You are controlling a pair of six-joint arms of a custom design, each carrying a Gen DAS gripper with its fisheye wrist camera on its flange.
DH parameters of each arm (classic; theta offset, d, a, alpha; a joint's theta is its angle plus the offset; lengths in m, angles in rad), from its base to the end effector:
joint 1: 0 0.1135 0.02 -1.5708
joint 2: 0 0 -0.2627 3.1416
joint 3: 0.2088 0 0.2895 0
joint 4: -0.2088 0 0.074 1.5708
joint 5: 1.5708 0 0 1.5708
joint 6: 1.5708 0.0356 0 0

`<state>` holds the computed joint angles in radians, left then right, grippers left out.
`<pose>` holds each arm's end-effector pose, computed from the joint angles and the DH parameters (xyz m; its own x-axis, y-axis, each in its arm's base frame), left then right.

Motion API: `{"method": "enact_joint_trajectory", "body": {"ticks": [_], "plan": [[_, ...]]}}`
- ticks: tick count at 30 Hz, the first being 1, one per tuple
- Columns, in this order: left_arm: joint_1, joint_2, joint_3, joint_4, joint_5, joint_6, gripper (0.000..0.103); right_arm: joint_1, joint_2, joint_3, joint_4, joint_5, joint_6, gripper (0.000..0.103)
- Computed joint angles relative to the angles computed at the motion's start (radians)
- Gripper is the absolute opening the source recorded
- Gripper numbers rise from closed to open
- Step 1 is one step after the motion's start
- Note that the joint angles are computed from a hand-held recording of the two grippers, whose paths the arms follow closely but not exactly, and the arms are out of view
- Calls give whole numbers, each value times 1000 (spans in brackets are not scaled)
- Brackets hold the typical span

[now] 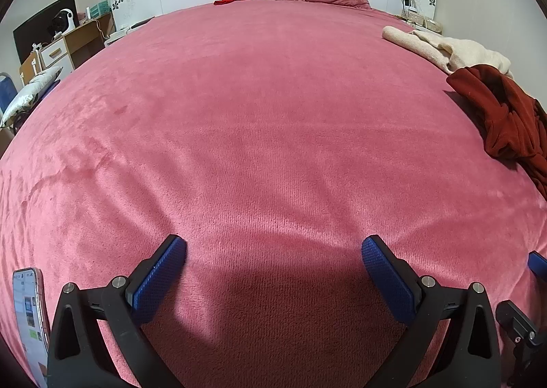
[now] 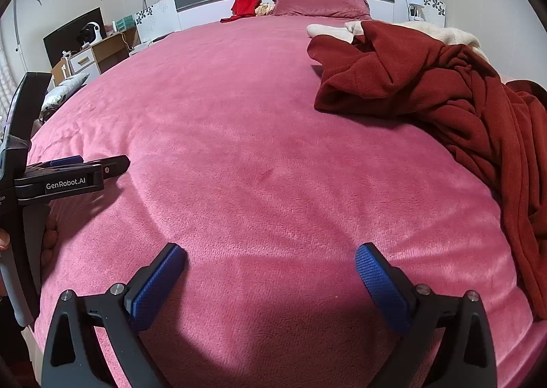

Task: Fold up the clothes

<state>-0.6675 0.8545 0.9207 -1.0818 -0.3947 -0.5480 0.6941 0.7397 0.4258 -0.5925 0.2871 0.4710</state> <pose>0.1518 -0.1022 0.2994 -0.7844 0.0060 -0.6202 0.0042 1.0000 0.0043 0.1452 0.1077 0.1751 -0.7567 -0.0636 -0.6506 -0.1525 0.9850 0.0811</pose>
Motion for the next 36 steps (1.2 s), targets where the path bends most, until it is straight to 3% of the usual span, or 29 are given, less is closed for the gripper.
{"method": "enact_joint_trajectory", "body": {"ticks": [14, 36], "plan": [[-52, 39, 5, 16, -28, -49, 103, 8, 1, 4, -3, 5, 7, 103], [-27, 4, -10, 7, -15, -28, 103, 16, 0, 8, -13, 11, 14, 103]]}}
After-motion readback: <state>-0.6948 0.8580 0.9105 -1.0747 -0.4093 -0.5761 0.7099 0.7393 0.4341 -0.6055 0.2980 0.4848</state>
